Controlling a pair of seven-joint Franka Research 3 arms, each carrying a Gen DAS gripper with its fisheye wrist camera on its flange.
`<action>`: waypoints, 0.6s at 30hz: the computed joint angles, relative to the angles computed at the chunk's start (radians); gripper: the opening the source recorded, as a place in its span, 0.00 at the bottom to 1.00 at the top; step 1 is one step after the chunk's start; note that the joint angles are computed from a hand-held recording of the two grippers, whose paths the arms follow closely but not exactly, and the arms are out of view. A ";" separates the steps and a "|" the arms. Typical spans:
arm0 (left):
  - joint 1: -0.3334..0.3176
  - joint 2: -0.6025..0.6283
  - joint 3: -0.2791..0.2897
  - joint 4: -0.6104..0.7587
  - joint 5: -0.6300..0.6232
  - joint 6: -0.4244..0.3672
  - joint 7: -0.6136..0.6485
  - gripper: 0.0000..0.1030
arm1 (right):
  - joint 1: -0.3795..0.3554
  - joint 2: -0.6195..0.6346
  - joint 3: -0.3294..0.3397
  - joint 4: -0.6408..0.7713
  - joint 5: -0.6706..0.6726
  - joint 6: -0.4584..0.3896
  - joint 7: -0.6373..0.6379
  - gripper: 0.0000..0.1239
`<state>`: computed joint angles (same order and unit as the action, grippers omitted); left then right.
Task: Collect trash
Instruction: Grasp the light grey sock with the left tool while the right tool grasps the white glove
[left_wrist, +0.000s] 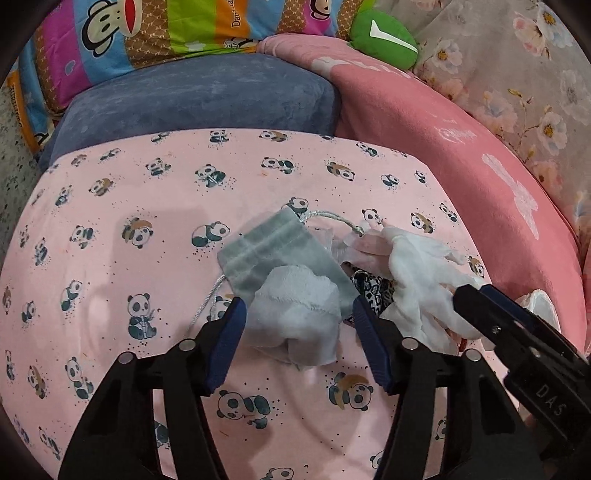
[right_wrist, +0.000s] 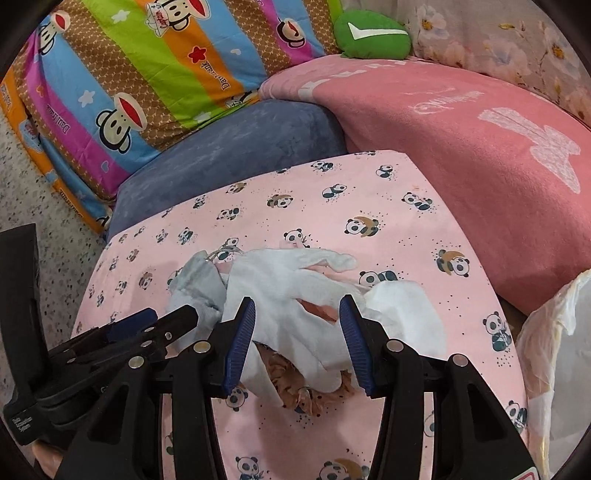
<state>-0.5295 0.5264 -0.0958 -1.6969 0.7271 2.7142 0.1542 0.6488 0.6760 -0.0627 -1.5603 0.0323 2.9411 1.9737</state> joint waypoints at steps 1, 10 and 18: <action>0.006 0.003 -0.004 -0.002 -0.004 0.013 0.005 0.46 | -0.003 0.011 0.004 0.015 0.000 -0.012 -0.006 0.40; -0.007 -0.004 0.011 -0.019 0.018 0.041 0.001 0.28 | -0.046 0.088 0.065 0.104 0.030 -0.092 -0.070 0.08; -0.032 -0.062 0.021 -0.053 0.073 0.032 -0.072 0.26 | -0.026 -0.003 0.061 -0.029 0.049 0.014 -0.085 0.06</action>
<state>-0.5618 0.4649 -0.0753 -1.7498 0.7997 2.7466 0.0825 0.6225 0.6726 -0.0020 -1.5895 0.0810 2.9554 1.8887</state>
